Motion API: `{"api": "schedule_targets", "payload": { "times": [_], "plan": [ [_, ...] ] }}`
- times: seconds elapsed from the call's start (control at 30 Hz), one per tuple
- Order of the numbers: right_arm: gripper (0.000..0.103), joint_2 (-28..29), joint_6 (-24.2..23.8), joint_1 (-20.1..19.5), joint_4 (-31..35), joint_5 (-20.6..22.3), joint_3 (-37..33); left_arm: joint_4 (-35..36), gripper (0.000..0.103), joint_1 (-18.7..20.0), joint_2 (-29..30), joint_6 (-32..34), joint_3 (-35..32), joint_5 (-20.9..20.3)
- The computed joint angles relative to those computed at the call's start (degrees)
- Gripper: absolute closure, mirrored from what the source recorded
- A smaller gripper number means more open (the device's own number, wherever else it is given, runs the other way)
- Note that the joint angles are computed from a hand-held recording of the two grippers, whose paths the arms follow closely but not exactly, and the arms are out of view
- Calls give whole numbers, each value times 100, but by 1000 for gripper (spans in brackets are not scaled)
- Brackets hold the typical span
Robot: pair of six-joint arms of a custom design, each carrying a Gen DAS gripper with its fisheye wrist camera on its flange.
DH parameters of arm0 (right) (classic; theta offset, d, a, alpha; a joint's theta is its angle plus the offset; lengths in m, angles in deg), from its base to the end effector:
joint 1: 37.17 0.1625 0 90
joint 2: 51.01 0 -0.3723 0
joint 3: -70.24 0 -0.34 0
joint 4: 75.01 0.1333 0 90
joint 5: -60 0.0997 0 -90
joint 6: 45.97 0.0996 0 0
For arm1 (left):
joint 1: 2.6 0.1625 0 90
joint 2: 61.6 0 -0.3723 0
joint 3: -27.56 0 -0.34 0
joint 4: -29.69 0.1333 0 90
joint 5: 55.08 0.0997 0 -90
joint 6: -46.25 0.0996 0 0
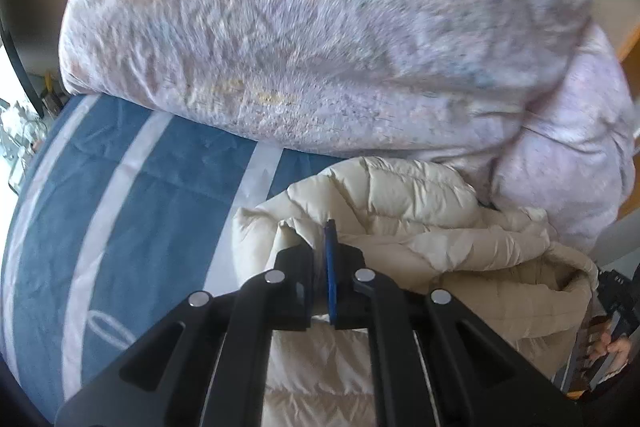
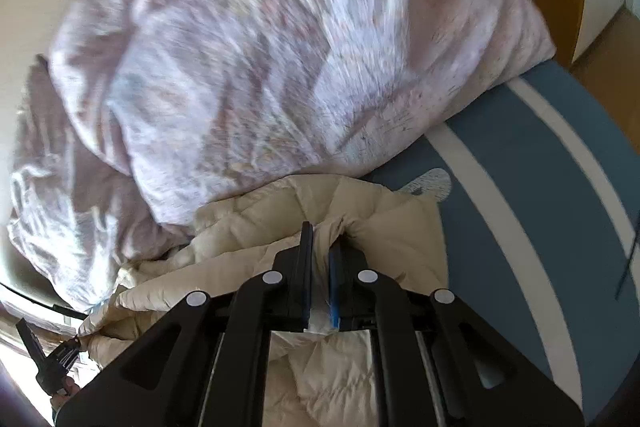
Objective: Fold large clothes
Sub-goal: 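Lift the hem with both grippers and fold it toward the collar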
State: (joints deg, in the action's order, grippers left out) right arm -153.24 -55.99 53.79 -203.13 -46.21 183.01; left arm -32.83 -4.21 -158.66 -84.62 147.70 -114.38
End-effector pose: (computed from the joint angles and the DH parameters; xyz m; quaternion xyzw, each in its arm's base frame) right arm 0.1120 -0.3862 0.4255 0.0585 -0.9603 0.2244 0.1551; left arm -0.2693 -0.1767 0.2673 -0.1865 0.8593 -0.3723 0.2971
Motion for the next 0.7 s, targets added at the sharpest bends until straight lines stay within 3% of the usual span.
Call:
{"api": "schedule_targets", "payload": {
  "times": [0.07,0.13,0.27,0.33,0.37,0.4,0.53,0.7],
  "plan": [
    [91,235,12,-126,-70,101,-62,-143,93,207,-39,75,96,89],
    [79,370,31,-197,-57,169,-129,-315,92,368,-122,62,221,194],
    [60,361,-38,-325,-41,607,-249,-407,80,440,-261,-87,277,351],
    [45,216,-224,-291,-81,741,-264,-114,65,328,-209,-270,120,409],
    [42,158,-314,-241,-152,692,-255,179,47,261,-94,-420,-42,393],
    [39,95,-412,-207,-241,658,-225,605,40,125,84,-646,-264,372],
    [38,-389,-967,-180,-237,658,12,1030,37,-359,333,-913,-522,205],
    [39,-708,-1751,-47,-222,156,591,459,35,-549,739,-489,-324,-74]
  ]
}}
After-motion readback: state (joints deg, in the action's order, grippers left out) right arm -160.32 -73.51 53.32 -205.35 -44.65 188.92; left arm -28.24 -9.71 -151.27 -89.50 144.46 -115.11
